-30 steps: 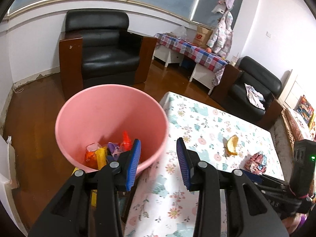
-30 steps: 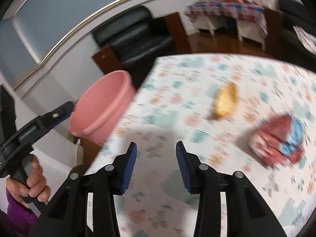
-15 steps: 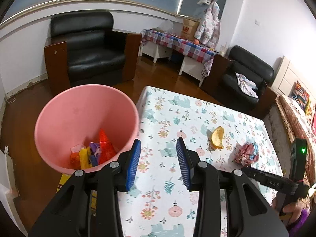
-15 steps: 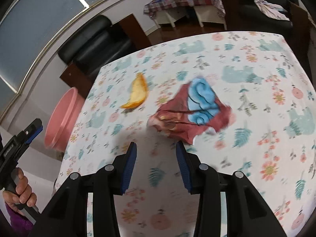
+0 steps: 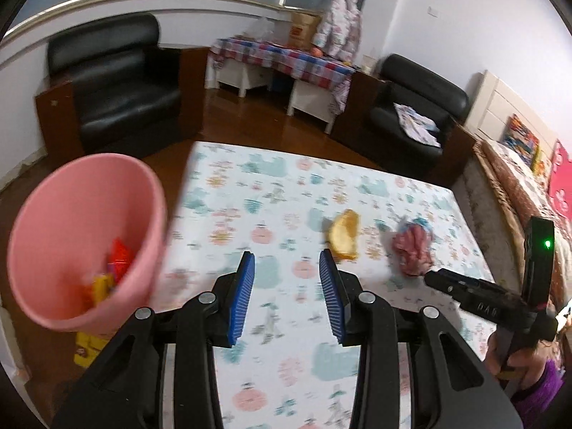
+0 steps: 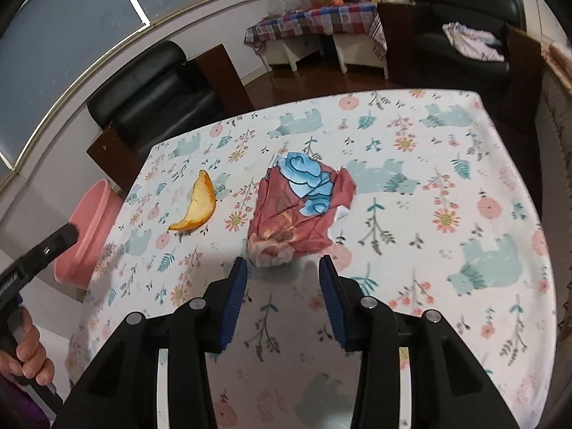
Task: Collect trash
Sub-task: 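Move both open tools back over the yellow chip and red-blue cloth, then close the left tool on the yellow chip while the right tool grasps the red-blue cloth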
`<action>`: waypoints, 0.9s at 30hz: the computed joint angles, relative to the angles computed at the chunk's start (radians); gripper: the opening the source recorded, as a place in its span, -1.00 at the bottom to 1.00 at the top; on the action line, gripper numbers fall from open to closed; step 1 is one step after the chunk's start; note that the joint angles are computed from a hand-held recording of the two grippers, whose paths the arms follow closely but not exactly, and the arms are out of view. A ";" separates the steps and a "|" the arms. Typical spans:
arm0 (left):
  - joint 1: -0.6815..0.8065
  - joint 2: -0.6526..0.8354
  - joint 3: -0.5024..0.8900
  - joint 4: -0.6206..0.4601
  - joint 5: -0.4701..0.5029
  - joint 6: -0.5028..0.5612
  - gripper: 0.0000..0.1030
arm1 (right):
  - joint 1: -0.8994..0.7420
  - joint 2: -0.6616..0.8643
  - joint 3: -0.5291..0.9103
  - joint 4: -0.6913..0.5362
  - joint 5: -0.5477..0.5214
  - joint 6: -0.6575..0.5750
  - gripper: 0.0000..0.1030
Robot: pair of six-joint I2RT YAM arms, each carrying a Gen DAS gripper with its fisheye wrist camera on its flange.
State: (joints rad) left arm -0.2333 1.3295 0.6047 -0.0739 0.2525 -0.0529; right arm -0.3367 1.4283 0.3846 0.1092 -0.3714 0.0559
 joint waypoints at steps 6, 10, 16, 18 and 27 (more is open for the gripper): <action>-0.114 0.160 0.084 0.016 0.016 -0.090 -0.27 | 0.007 -0.108 -0.086 0.042 0.041 0.035 -0.13; -0.153 0.273 0.151 0.007 0.026 -0.167 -0.27 | -0.002 -0.139 -0.126 0.081 0.050 0.051 -0.13; -0.147 0.401 0.235 -0.005 0.066 -0.290 -0.27 | -0.049 -0.147 -0.138 0.097 0.007 0.063 -0.13; -0.138 0.441 0.263 -0.009 0.083 -0.331 -0.27 | -0.049 -0.149 -0.141 0.101 0.004 0.063 -0.13; -0.145 0.515 0.310 0.012 0.077 -0.379 -0.72 | -0.051 -0.155 -0.148 0.108 -0.001 0.060 -0.13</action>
